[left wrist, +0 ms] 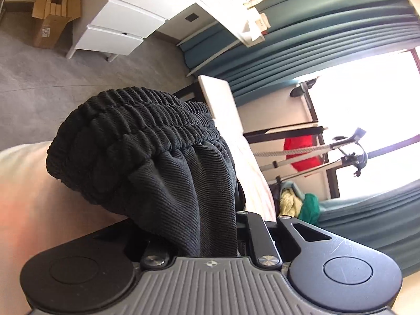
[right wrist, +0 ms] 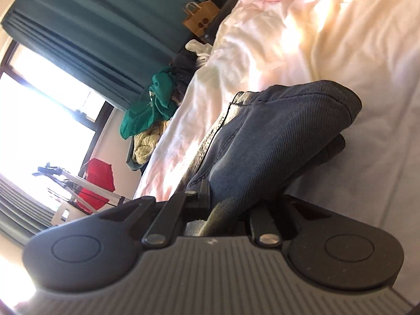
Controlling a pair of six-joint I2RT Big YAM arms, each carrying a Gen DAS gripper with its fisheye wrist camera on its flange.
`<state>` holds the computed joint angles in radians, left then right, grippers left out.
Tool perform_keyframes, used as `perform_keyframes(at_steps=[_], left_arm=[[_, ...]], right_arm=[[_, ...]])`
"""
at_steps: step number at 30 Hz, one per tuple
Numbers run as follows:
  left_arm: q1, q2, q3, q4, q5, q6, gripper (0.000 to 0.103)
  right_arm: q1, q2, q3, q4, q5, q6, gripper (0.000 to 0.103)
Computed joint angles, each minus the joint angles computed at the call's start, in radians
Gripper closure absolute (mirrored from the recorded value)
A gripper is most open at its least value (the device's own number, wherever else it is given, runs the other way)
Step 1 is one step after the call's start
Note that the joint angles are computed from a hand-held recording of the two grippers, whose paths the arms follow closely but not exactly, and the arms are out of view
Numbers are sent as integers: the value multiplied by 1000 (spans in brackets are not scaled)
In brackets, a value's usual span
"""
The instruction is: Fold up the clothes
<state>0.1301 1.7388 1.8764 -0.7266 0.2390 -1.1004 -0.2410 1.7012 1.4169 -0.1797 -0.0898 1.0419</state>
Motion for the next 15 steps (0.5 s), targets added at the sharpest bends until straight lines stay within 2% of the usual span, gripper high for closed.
perform_keyframes(at_steps=[4,6,8,12,15], left_arm=[[45,-165,-155,-32,62,30,89],[72,-263,-233,-65,94,89,89],[99,-353,-310,-103,126,136,88],[133,-451,-419,-150,148,179,88],[146,-486,-495,-140,150,180,87]], right_arm=[[-34,-129,-154,16,-59,16,92],[-55,-183,-214,13,-109,5,92],[-81,-225,-262,3,-160,40,92],[-115,-276,-337,8,-223,107,92],[-117,-280,-350,-17,-228,63,92]])
